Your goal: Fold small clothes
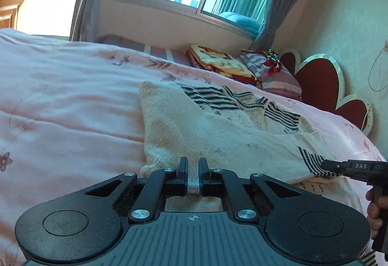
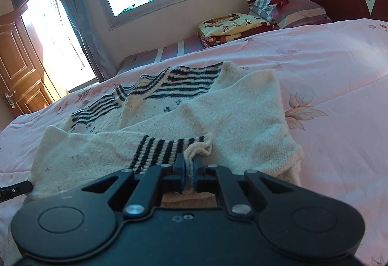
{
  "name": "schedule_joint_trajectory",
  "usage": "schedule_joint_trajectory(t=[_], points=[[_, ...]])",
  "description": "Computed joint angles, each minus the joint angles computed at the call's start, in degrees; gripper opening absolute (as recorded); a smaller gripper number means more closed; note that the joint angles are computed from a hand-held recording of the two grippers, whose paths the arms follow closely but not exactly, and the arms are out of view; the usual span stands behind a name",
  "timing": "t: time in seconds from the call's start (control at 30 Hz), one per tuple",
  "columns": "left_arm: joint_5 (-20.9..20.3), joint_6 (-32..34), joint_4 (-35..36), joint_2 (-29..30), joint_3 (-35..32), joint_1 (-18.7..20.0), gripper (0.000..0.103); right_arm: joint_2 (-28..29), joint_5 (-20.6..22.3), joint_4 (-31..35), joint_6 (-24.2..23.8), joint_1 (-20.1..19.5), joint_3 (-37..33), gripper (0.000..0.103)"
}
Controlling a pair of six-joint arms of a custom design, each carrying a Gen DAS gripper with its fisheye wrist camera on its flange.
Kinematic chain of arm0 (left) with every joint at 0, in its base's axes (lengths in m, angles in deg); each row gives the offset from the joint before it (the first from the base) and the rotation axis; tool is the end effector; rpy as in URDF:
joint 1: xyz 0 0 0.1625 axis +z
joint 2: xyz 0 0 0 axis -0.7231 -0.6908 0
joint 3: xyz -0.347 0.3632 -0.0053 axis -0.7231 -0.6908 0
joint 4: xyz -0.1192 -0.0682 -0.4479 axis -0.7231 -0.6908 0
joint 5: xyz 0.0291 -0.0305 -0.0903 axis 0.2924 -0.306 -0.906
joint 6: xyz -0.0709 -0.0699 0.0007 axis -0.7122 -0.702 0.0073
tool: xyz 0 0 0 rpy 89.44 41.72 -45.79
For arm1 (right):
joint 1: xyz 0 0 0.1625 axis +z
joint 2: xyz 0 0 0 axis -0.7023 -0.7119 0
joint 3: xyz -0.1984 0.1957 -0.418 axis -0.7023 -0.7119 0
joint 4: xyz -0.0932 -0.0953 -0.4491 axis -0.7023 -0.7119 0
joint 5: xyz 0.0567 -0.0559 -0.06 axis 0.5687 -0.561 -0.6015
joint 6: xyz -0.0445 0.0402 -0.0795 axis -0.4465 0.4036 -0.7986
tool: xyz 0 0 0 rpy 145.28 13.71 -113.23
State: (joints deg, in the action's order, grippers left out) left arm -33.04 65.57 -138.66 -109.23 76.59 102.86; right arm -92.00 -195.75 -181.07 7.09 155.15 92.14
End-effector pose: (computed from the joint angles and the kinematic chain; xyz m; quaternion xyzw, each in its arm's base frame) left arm 0.0640 -0.2947 0.3311 0.0038 0.8095 -0.5207 0.2712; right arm 0.2878 -0.4724 -0.0073 0.2633 -0.8986 0.3240 0.1350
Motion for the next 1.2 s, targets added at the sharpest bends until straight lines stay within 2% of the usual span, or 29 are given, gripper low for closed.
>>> schedule_joint_trajectory(t=[0.1,0.17,0.23,0.27,0.3,0.4,0.43,0.53,0.6,0.7,0.8,0.87,0.9,0.97,1.13,1.2], points=[[2.71,-2.17,1.14,0.15,-0.51,0.44,0.006,-0.07,-0.37,-0.28,0.20,-0.17,-0.01,0.010],[4.50,-1.15,-1.78,0.56,0.02,-0.10,0.006,-0.52,0.44,0.35,0.80,-0.58,0.16,0.011],[8.22,2.09,-7.83,1.35,1.14,-2.18,0.006,-0.69,0.50,0.27,0.39,-0.58,0.27,0.012],[9.27,2.56,-8.16,0.68,1.38,-2.64,0.006,-0.84,0.76,0.47,0.41,-0.63,0.36,0.013],[9.16,2.02,-6.65,-0.17,1.07,-2.10,0.006,-1.02,1.05,0.85,0.59,-0.72,0.43,0.013],[5.23,-2.42,4.30,-4.03,-0.53,1.68,0.006,-1.53,2.55,1.77,1.35,-1.08,0.72,0.020],[6.07,-2.74,5.32,-3.23,-0.62,1.83,0.006,-1.55,2.90,2.13,1.50,-1.19,0.76,0.023],[7.12,-5.29,8.71,-4.29,-0.81,1.00,0.006,-1.74,3.75,3.70,2.65,-1.49,0.74,0.023],[7.12,-5.62,9.06,-4.25,-0.83,1.04,0.006,-2.30,5.64,5.08,3.56,-1.92,0.93,0.022],[7.03,-6.55,10.49,-5.33,-1.18,0.77,0.006,-2.21,4.86,5.74,2.06,-1.45,0.56,0.006],[4.93,-3.31,7.10,-4.61,-1.52,1.12,0.006,-1.41,3.32,0.61,-0.77,-0.62,0.75,0.005],[4.36,-4.46,12.81,-4.18,-2.94,2.60,0.006,-1.10,2.45,-1.12,-1.18,-0.49,0.63,0.005],[5.39,-4.58,14.46,-3.19,-3.42,3.03,0.007,-1.15,1.93,0.11,-1.03,-0.60,0.31,0.005],[4.73,-6.04,15.14,-3.36,-4.03,3.82,0.007,-0.54,-0.29,1.69,-1.27,-0.65,-0.36,0.005],[4.88,-6.73,17.04,-4.88,-4.01,3.58,0.007,-0.76,0.22,2.20,-1.42,-1.00,-0.15,0.006],[5.87,-5.59,10.33,-5.62,-2.24,1.54,0.007,-1.33,0.42,2.99,-1.28,-1.03,-0.01,0.007]])
